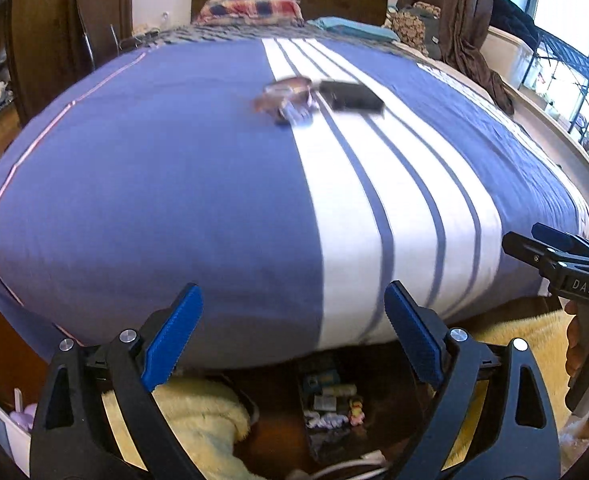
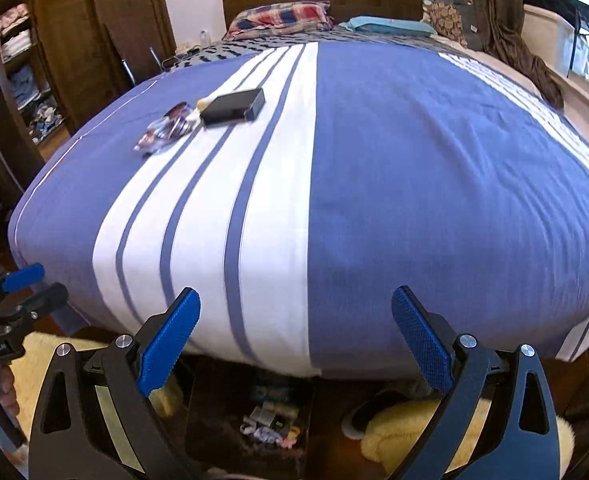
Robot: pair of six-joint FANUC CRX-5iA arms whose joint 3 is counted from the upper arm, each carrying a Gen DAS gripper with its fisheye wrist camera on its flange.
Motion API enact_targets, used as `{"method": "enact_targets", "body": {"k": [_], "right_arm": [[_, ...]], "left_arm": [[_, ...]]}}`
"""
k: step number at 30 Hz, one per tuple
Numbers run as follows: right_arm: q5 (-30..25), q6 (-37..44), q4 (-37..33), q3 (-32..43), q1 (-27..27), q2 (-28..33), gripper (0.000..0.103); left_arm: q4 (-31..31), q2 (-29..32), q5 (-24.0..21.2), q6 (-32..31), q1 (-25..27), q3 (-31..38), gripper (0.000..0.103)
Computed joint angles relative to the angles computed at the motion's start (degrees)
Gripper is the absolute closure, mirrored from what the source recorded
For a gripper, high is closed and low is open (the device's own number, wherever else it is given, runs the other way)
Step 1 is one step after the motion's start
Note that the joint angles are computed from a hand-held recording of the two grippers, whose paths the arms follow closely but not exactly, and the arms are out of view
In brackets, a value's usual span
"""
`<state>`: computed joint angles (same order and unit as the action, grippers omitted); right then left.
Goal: Collect trash
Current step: 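Raise both grippers back over the bed, then grasp the pink striped ribbon with the left gripper while the right grasps the black square box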
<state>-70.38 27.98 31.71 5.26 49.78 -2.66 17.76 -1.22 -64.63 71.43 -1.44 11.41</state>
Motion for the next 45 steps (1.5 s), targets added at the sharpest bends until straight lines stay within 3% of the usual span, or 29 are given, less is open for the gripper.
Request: {"method": "enact_targets", "body": {"k": [11,17,19,21,28,34,38,45], "right_arm": [[0.65,6.54,-1.65,9.78,-4.81,7.96,0.006],[0.48,10.08,-3.33,15.94,-7.26,12.92,0.006],[0.58,10.65,-3.74,17.57,-8.28,14.27,0.006],[0.95,11.39,-4.34,19.34,-9.33,15.69,0.006],[1.07,14.40,-6.20,24.68,-11.59,19.79,0.006],[0.42,16.65,-7.70,28.86,-12.55,22.52,0.006],[0.24,18.00,-9.25,32.32,-12.91,24.54,0.006],[-4.10,21.00,-11.40,45.61,-12.97,33.04,0.006]], "left_arm": [[-1.26,8.00,-0.06,1.04,-0.21,9.50,0.015],[1.01,13.25,-0.13,-0.38,-0.72,14.69,0.017],[1.38,15.12,-0.57,-0.99,-1.06,16.79,0.024],[1.60,17.46,-1.47,-1.04,-1.46,19.66,0.038],[2.57,25.35,-4.06,0.02,-2.71,29.80,0.047],[2.65,30.93,-7.32,0.83,-3.29,37.66,0.066],[3.08,32.00,-7.72,0.45,-3.31,38.81,0.097],[4.10,27.95,-4.97,-2.12,-2.32,33.82,0.102]]}}
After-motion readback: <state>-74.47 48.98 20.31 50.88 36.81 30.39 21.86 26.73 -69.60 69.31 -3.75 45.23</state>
